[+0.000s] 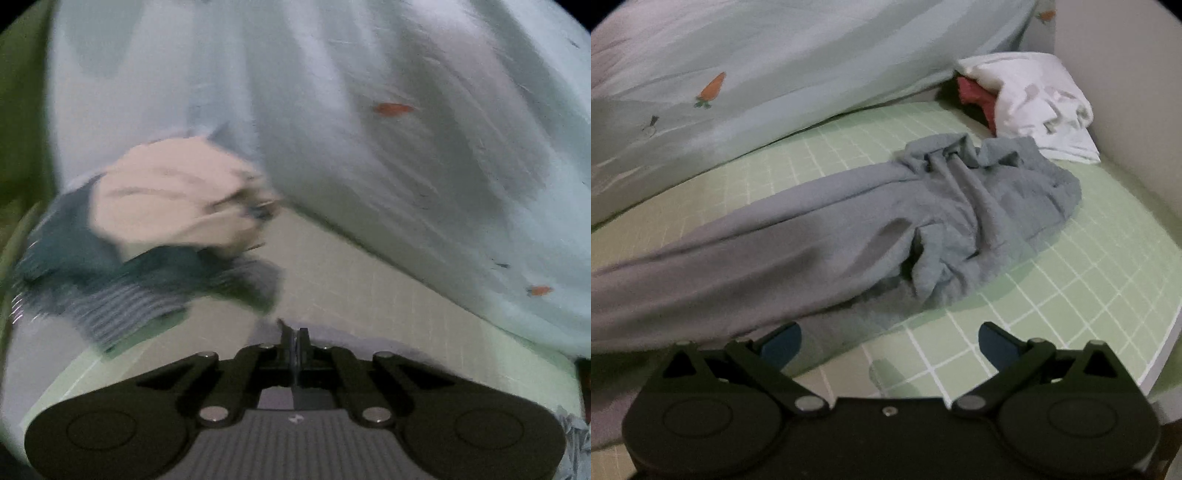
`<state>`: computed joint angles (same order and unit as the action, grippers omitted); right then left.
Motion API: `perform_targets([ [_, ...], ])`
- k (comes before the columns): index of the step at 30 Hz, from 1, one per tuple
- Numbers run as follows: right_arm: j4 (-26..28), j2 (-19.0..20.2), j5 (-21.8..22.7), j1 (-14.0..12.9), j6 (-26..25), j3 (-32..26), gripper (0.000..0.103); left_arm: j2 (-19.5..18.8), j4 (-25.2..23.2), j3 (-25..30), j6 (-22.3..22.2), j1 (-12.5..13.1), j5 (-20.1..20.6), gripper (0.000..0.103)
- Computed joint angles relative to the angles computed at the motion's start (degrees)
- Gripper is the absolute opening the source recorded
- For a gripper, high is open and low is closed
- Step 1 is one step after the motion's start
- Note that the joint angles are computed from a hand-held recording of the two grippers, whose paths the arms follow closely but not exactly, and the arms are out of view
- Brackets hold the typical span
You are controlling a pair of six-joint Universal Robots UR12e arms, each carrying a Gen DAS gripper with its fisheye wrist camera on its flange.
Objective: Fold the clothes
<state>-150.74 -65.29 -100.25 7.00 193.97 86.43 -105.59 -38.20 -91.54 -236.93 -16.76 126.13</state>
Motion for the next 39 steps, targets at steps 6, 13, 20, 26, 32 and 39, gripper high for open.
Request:
perform_targets([
  [6,1.88,0.83,-0.08,0.31,-3.58,-0.92,0.103,1.10,-9.53,-4.45,-9.46,1.51,-6.18,0.002],
  [13,3.49,3.03,-2.74,0.26,-6.41,-3.89,0.103,0.35,-8.99,-4.94,-10.34,1.54,-7.67,0.002],
  [20,3.04,3.08,-5.09,-0.21,-7.46,-3.61,0.103,0.79,-9.57,-6.16,-11.48,1.79,-9.86,0.003],
  [26,4.36,3.33,-7.03,-0.81,-8.33,-3.69,0.103,0.62,-10.28,-6.14,-14.28,1.86,-10.80,0.002],
  [32,3.91,5.39,-9.98,-1.20,-9.26,-6.10,0.103,-0.11,-13.45,-4.50,-14.83,1.78,-9.32,0.002],
  [39,3.55,4.22,-14.84,-2.82,1.00,-6.47,0.100,0.94,-13.97,-4.59,-14.94,1.32,-6.17,0.001],
])
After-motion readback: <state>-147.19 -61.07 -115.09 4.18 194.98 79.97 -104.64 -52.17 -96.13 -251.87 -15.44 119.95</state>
